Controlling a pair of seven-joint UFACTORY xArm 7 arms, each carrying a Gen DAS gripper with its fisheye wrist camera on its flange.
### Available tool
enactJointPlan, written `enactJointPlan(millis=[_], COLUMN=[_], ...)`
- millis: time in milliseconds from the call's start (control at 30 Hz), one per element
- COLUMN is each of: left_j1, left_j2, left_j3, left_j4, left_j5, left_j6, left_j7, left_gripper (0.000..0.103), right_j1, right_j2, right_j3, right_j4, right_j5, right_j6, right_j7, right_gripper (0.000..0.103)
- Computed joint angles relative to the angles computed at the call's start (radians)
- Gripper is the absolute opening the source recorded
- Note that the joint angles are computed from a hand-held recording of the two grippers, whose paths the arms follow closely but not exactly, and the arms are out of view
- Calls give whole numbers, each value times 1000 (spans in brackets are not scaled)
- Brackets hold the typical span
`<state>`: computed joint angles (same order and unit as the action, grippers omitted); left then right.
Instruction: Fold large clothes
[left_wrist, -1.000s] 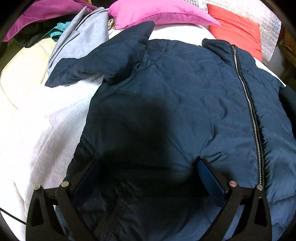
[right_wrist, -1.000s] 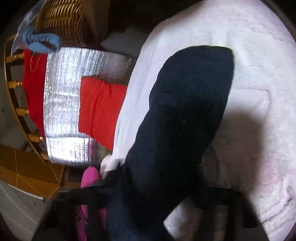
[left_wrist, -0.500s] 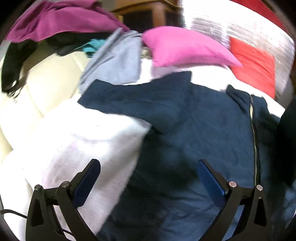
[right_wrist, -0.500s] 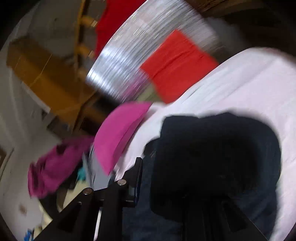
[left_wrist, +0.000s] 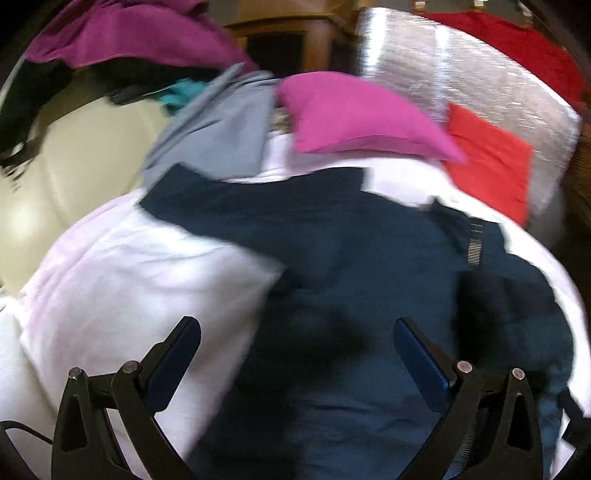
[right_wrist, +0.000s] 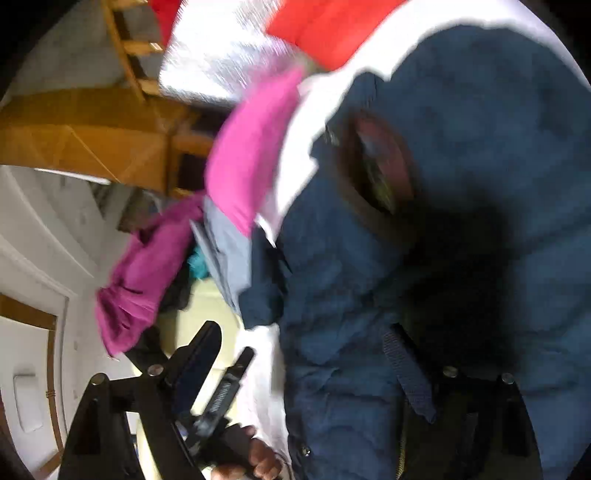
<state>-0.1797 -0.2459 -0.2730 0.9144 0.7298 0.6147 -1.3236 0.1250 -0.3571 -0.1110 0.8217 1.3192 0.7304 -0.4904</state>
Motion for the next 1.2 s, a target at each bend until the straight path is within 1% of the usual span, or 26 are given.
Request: enactJointPlan(millis=[67, 100, 133, 167, 200, 233, 267, 300, 367, 400, 433, 467, 533, 633, 667, 733, 767, 800, 833, 867, 900, 967, 1000, 1100, 1200], left_j1=[-9, -18, -34, -49, -65, -80, -97, -113, -153, -170, -187, -205, -237, -297, -314, -332, -342, -345, -347, -342, -347, -358, -356, -321, -272], left_j2=[30, 49, 70, 90, 113, 135, 166, 192, 256, 280, 306, 338, 381, 437, 461, 498, 494, 500, 506, 511, 509, 492, 484, 429, 370], left_j3=[-15, -17, -15, -15, -16, -13, -14, -8, 0, 8, 16, 24, 43, 78, 88, 108, 123, 133, 139, 139, 149, 171, 176, 184, 181], left_j4=[28, 45, 60, 75, 95, 111, 138, 162, 228, 253, 281, 317, 366, 420, 445, 475, 465, 469, 470, 472, 469, 456, 452, 402, 343], left_j5=[43, 56, 58, 57, 55, 54, 59, 59, 51, 50, 57, 61, 67, 117, 115, 81, 79, 60, 33, -12, -25, -30, -40, -88, -147], left_j6=[-52, -78, -121, -145, -164, -188, -200, -201, -179, -173, -165, -159, -154, -123, -101, -101, -110, -119, -129, -138, -145, -153, -153, -190, -226], left_j7=[9, 24, 60, 82, 101, 121, 138, 158, 202, 209, 205, 203, 206, 201, 216, 229, 217, 229, 252, 293, 303, 306, 314, 336, 372], left_gripper=[103, 103, 103, 103, 103, 103, 103, 103, 103, 103, 103, 103, 103, 103, 103, 101, 92, 75, 66, 54, 45, 35, 32, 29, 29], right_j1=[-39, -65, -86, -109, -129, -164, -167, -153, -109, -99, -101, -112, -122, -135, -142, -157, -160, -162, -161, -157, -157, -155, -154, -148, -145], right_j2=[-74, -92, -92, -85, -81, -51, -29, -7, 68, 114, 145, 146, 180, 194, 199, 193, 194, 194, 196, 201, 195, 189, 188, 179, 174], right_j3=[15, 26, 38, 50, 49, 68, 56, 34, -36, -50, -55, -73, -51, -39, -35, -14, -12, -5, -1, 6, -4, -7, -7, -18, -23], right_j4=[-52, -67, -74, -80, -91, -88, -84, -75, -26, 2, 24, 15, 35, 35, 33, 25, 25, 21, 18, 19, 12, 6, 4, -8, -12], right_j5=[-76, -137, -191, -250, -299, -368, -395, -392, -349, -346, -347, -330, -338, -326, -337, -413, -436, -465, -488, -509, -508, -522, -532, -528, -527], right_j6=[-108, -189, -251, -300, -329, -373, -386, -385, -342, -327, -316, -300, -321, -325, -323, -335, -338, -347, -356, -365, -360, -363, -365, -368, -364], right_j7=[32, 61, 94, 136, 167, 223, 238, 235, 207, 212, 214, 175, 181, 154, 150, 189, 194, 203, 208, 221, 205, 199, 203, 190, 186], right_gripper=[91, 91, 90, 90, 87, 84, 83, 81, 77, 73, 70, 69, 68, 68, 68, 67, 67, 67, 68, 68, 68, 67, 66, 64, 64])
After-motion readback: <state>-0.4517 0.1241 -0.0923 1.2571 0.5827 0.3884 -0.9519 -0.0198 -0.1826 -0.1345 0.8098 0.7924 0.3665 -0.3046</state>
